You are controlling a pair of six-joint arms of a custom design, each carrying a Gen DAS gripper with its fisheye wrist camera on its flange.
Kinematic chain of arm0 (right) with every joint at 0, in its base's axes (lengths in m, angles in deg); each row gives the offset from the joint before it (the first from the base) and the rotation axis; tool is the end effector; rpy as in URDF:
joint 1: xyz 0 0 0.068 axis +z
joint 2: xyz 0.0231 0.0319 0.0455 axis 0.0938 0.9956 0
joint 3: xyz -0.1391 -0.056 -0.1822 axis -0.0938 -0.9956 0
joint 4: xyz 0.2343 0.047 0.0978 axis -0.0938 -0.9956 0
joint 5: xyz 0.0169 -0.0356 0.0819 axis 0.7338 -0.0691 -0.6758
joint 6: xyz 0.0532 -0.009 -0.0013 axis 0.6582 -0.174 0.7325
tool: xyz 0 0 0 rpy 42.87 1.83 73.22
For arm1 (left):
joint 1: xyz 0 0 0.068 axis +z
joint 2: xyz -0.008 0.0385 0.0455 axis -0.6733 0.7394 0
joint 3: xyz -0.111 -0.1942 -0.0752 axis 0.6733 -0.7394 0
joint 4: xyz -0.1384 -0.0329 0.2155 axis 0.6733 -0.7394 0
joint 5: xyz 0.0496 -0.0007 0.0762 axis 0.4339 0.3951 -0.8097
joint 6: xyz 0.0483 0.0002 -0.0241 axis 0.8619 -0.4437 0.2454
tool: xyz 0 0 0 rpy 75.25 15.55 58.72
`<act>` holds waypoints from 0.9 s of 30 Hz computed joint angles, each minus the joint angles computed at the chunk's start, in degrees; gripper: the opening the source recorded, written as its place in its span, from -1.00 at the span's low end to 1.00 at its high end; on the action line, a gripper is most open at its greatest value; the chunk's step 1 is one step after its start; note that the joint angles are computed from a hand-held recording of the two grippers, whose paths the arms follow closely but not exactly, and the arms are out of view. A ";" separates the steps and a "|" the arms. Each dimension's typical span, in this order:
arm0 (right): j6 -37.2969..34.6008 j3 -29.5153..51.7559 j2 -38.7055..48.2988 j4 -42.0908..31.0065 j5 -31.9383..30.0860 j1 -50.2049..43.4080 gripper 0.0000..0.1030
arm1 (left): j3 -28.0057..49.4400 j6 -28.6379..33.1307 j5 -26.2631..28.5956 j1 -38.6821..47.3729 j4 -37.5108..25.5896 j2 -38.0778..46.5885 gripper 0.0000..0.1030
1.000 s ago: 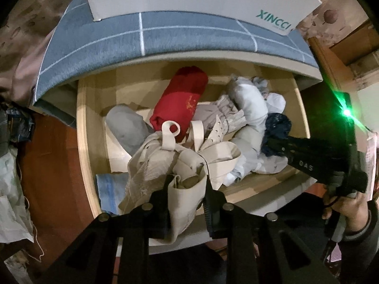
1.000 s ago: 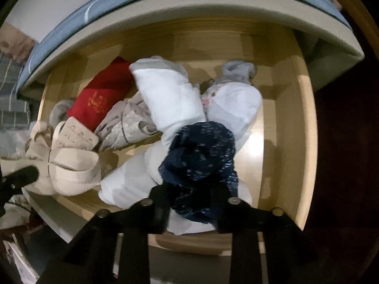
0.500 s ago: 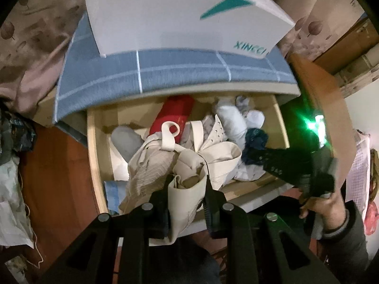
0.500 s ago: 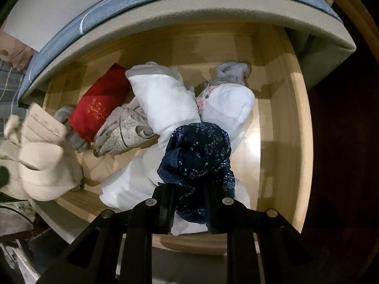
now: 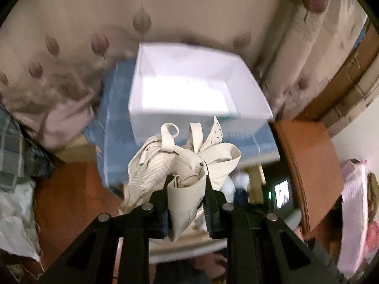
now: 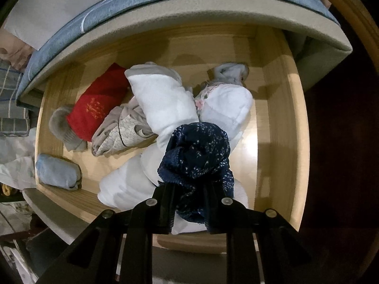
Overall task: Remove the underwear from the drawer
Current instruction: 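Carry the beige bra into the white box and open the left tool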
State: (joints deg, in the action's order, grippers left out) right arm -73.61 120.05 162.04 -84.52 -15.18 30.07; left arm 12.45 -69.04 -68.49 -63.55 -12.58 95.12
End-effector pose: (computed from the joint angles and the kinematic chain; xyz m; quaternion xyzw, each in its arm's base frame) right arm 0.3128 0.1498 0.1403 -0.1618 0.9792 0.0992 0.0711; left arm 0.2037 -0.0771 0.3888 -0.0681 0.9616 -0.0867 0.2514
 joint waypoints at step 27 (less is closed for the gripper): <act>0.07 1.69 2.18 -0.14 0.19 1.55 -0.64 | 21.46 7.26 -3.82 10.41 9.09 36.91 -0.57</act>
